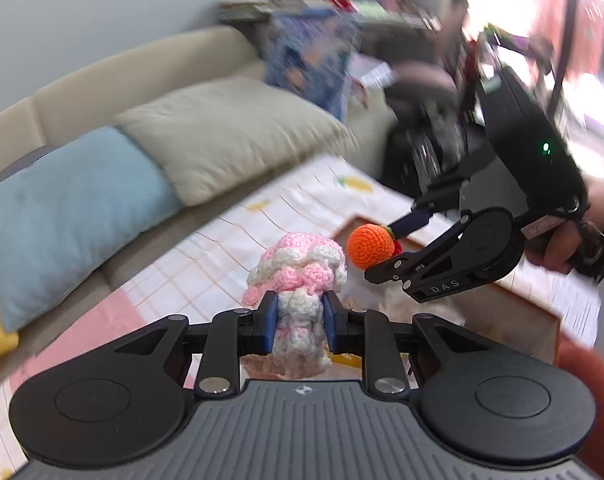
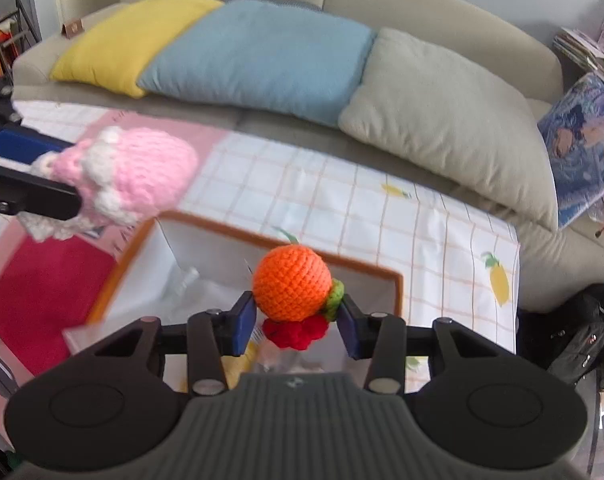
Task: Organize soft objects
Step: 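Carry both crocheted items into the cardboard box and open both grippers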
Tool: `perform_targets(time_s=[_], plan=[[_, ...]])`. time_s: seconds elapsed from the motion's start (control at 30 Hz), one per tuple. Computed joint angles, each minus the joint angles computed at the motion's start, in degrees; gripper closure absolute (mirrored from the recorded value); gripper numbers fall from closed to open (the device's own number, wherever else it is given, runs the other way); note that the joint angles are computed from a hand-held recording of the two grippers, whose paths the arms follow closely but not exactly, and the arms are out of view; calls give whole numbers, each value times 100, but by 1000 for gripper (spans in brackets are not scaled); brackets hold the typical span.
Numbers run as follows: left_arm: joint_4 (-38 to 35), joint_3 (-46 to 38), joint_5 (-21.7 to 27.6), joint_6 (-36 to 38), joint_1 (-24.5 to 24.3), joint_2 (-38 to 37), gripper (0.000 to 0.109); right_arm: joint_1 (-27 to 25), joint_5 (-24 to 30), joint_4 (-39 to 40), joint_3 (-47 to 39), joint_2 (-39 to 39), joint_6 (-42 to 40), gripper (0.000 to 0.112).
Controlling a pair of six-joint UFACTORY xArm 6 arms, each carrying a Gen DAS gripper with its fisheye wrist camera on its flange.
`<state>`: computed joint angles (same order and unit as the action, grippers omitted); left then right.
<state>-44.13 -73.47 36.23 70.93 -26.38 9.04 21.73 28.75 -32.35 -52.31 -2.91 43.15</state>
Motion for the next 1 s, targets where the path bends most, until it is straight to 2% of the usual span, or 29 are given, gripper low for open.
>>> perform_targets(time_s=[0.17,0.3,0.37,0.43,0.57,0.63,0.7,1.0], plan=[[1206,-203,-196,-504,-407,563,82,-133,-117,116,162,247,-364,69],[1758,-241,-406,-926,-425,828,82,-309,-466,14,279,360,-111,69],[1818,-340,-295,-1098,-389,914,80,-370,-526,-128,260,470,67,68],[1905,-398,-271,-1294,-368,971,74,-408,-535,-131,272,518,111,67],[1886,-453,-76,-1479,-296,966,73,-379,-540,-101,290,535,148,64],[1926,-415,-64,-1527,-294,909,61,-352,-479,-97,268,529,147,61],[1857,-327,-85,-1509,-278,797,54,-326,-404,-115,253,483,150,61],[1263,259,-160,-1048,-166,-162,53,-38,75,-349,405,-208,418,54]])
